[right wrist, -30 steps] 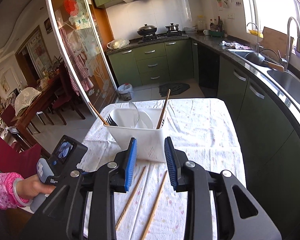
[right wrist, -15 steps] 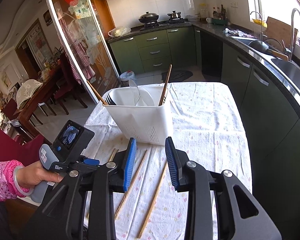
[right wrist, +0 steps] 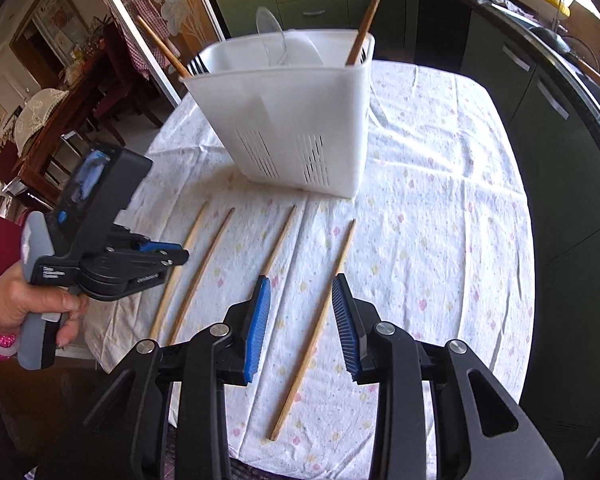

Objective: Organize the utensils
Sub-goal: 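Grasp a wooden chopstick with left gripper while right gripper grasps another chopstick, then lift chopstick into white basket and open left gripper while right gripper carries its chopstick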

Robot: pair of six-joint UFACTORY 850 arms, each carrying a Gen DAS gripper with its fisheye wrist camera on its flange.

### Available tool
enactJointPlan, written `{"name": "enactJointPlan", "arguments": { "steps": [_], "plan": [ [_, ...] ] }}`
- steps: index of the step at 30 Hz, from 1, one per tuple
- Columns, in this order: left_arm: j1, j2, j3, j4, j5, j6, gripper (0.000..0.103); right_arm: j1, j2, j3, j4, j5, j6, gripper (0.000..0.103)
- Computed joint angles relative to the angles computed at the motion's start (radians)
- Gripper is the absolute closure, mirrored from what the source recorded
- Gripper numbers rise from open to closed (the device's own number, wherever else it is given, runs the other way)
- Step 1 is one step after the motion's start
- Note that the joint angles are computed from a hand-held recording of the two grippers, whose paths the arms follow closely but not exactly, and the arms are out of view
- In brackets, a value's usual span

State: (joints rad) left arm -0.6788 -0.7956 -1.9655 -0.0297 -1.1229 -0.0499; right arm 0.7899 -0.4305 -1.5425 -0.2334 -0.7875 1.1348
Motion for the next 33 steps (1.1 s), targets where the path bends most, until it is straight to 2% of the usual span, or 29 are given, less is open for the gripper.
{"name": "enactJointPlan", "arguments": {
  "steps": [5, 10, 15, 18, 19, 20, 23, 25, 27, 33],
  "plan": [
    [0.016, 0.029, 0.029, -0.047, 0.038, 0.044, 0.097, -0.070, -0.062, -0.002, 0.235, -0.024, -0.158, 0.070],
    [0.020, 0.086, 0.076, -0.056, 0.099, 0.083, 0.097, -0.100, -0.133, -0.045, 0.317, -0.067, -0.215, 0.075],
    [0.028, 0.164, 0.145, -0.077, 0.146, 0.138, 0.097, -0.101, -0.206, -0.140, 0.297, -0.146, -0.218, 0.080],
    [0.027, 0.192, 0.164, -0.088, 0.166, 0.154, 0.097, -0.082, -0.263, -0.225, 0.254, -0.233, -0.195, 0.082],
    [0.031, 0.198, 0.167, -0.093, 0.172, 0.164, 0.097, -0.075, -0.278, -0.248, 0.235, -0.258, -0.189, 0.084],
    [0.032, 0.211, 0.183, -0.099, 0.179, 0.170, 0.097, -0.069, -0.290, -0.265, 0.229, -0.270, -0.189, 0.091],
    [0.034, 0.228, 0.199, -0.117, 0.189, 0.187, 0.097, -0.048, -0.326, -0.318, 0.189, -0.311, -0.166, 0.096],
    [0.038, 0.229, 0.191, -0.128, 0.189, 0.201, 0.097, -0.049, -0.319, -0.306, 0.208, -0.289, -0.157, 0.096],
    [0.041, 0.245, 0.203, -0.140, 0.199, 0.213, 0.097, -0.055, -0.281, -0.248, 0.242, -0.219, -0.148, 0.096],
    [0.042, 0.294, 0.219, -0.179, 0.217, 0.262, 0.097, -0.037, -0.108, -0.049, 0.178, -0.035, -0.045, 0.096]
  ]
}}
